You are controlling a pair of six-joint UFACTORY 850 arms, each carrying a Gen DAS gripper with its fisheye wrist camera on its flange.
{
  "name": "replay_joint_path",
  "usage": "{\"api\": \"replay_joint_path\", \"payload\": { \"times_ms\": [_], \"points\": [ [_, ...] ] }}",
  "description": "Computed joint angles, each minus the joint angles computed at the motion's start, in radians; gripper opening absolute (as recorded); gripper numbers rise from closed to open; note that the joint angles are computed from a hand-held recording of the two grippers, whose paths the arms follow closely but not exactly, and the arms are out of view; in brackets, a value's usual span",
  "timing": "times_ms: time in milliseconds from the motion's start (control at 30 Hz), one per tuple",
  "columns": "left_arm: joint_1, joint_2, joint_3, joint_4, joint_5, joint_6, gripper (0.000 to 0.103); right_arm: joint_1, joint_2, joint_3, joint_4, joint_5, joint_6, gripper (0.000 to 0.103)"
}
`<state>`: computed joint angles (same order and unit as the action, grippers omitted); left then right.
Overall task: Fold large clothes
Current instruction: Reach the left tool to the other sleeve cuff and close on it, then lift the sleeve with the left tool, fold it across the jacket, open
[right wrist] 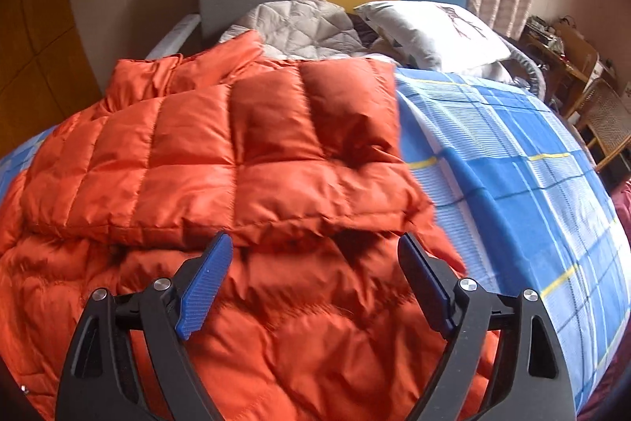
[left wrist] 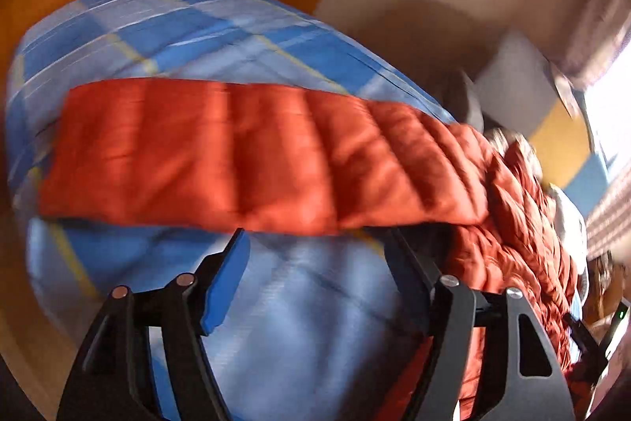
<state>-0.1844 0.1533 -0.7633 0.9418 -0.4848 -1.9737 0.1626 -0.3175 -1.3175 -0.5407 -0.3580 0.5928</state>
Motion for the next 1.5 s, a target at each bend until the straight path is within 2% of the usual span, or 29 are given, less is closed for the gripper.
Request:
{"api": "replay_joint_path", "payload": {
  "times_ms": [267, 367, 467, 567, 633, 700, 800, 1033, 1067, 1100, 1133, 1233, 1333, 1400, 1500],
  "points": [
    [0.084, 0.182, 0.154, -0.077, -0.077, -0.027, 0.073, 0.026, 0.060, 0.084, -0.222, -0.003, 0.204, 0.085],
    [0.139, 0.216, 0.191, -0.104, -0.049, -0.029, 0.070, 0.034, 0.061, 0.093, -0.234, -0.008, 0.217, 0.085],
    [0.181, 0.209, 0.197, -0.093, -0.020, -0.047, 0.066, 0.035, 0.056, 0.091, -0.239, -0.016, 0.221, 0.085],
    [0.200, 0.182, 0.185, -0.089, -0.025, -0.049, 0.056, 0.032, 0.051, 0.087, -0.233, -0.025, 0.224, 0.085],
    [0.204, 0.165, 0.172, -0.089, -0.052, -0.038, 0.044, 0.028, 0.049, 0.084, -0.225, -0.027, 0.215, 0.085],
    [0.218, 0.153, 0.166, -0.089, -0.047, -0.028, 0.022, 0.028, 0.047, 0.082, -0.226, -0.029, 0.212, 0.085],
    [0.240, 0.148, 0.163, -0.059, -0.035, -0.047, 0.002, 0.028, 0.041, 0.076, -0.220, -0.034, 0.198, 0.085],
    [0.252, 0.184, 0.171, 0.017, 0.011, -0.140, 0.004, 0.026, 0.033, 0.071, -0.197, -0.033, 0.177, 0.085],
    [0.255, 0.198, 0.181, 0.020, 0.021, -0.159, 0.019, 0.026, 0.032, 0.071, -0.195, -0.033, 0.175, 0.085],
    [0.257, 0.210, 0.192, 0.035, 0.032, -0.190, 0.058, 0.025, 0.031, 0.071, -0.195, -0.032, 0.174, 0.085],
    [0.250, 0.235, 0.211, 0.064, 0.020, -0.264, 0.072, 0.026, 0.029, 0.071, -0.197, -0.032, 0.174, 0.085],
    [0.247, 0.282, 0.246, 0.076, 0.005, -0.330, 0.072, 0.025, 0.026, 0.070, -0.198, -0.028, 0.176, 0.085],
    [0.267, 0.307, 0.273, 0.028, 0.015, -0.310, 0.065, 0.025, 0.021, 0.069, -0.194, -0.025, 0.174, 0.085],
    [0.302, 0.312, 0.290, 0.005, 0.072, -0.298, 0.052, 0.026, 0.019, 0.070, -0.200, -0.025, 0.179, 0.086],
    [0.324, 0.286, 0.282, -0.012, 0.107, -0.275, 0.043, 0.024, 0.017, 0.069, -0.190, -0.024, 0.171, 0.086]
  ]
}}
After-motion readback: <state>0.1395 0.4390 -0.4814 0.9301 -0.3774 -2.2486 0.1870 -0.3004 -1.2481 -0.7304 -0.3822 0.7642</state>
